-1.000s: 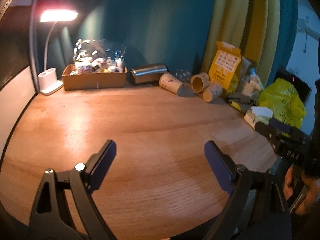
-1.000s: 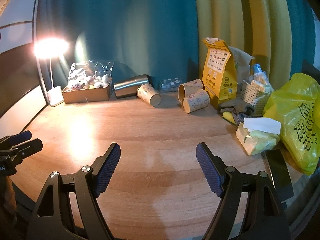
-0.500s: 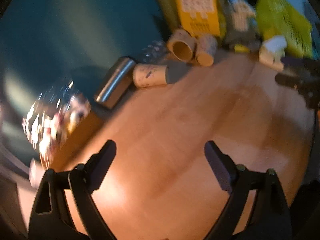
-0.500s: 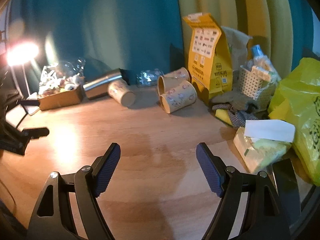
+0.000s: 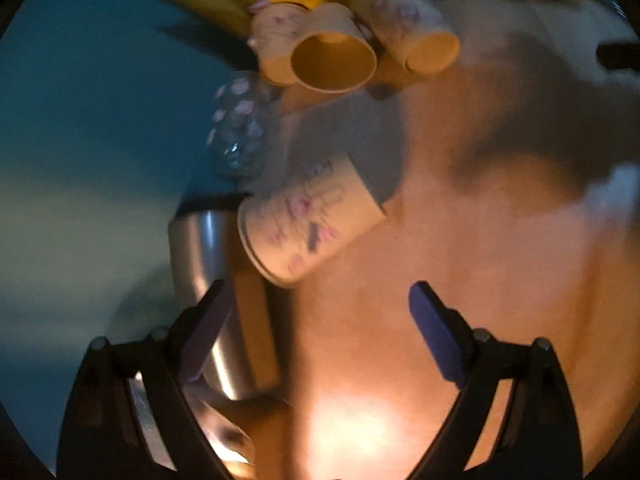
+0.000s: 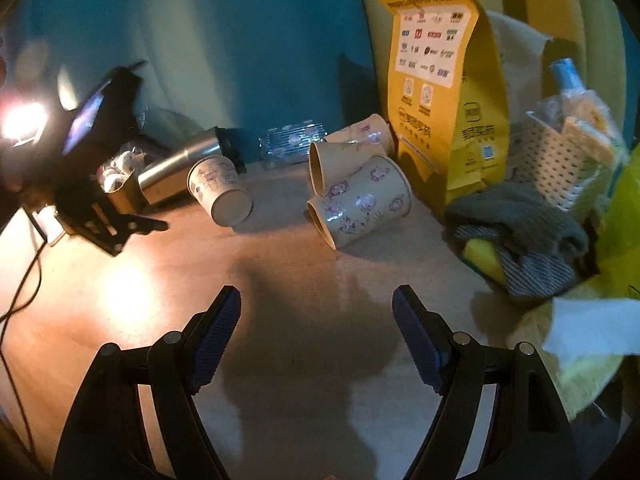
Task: Flip cup upside down
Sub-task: 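Reach the left tool to the lying printed paper cup and grasp it, then lift the cup with the left tool and bring it toward the right tool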
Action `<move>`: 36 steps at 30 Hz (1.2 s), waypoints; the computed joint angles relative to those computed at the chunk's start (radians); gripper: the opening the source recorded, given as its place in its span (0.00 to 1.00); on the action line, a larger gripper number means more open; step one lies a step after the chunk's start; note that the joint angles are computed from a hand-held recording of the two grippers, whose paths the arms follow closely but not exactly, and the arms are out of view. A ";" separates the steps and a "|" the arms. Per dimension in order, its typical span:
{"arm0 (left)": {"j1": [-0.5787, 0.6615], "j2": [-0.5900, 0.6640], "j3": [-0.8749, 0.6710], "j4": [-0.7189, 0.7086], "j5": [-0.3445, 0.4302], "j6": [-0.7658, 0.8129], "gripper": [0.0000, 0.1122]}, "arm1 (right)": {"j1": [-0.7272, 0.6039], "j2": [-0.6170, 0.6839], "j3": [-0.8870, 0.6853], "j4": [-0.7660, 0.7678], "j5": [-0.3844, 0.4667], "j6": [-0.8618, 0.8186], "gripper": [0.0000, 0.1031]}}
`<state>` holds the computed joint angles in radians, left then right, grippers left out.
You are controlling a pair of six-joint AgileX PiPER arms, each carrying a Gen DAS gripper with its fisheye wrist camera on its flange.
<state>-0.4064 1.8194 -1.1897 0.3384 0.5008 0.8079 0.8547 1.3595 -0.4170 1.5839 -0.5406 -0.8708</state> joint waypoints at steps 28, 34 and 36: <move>-0.144 0.303 -0.516 -0.119 0.449 0.182 0.54 | -0.077 -0.145 0.105 -0.130 0.085 0.160 0.79; -0.170 0.216 -0.465 -0.215 0.568 0.031 0.53 | 0.088 -0.273 0.135 0.093 -0.041 0.037 0.79; -0.174 0.175 -0.432 -0.252 0.601 -0.031 0.53 | 0.176 -0.313 0.146 0.151 -0.111 0.026 0.79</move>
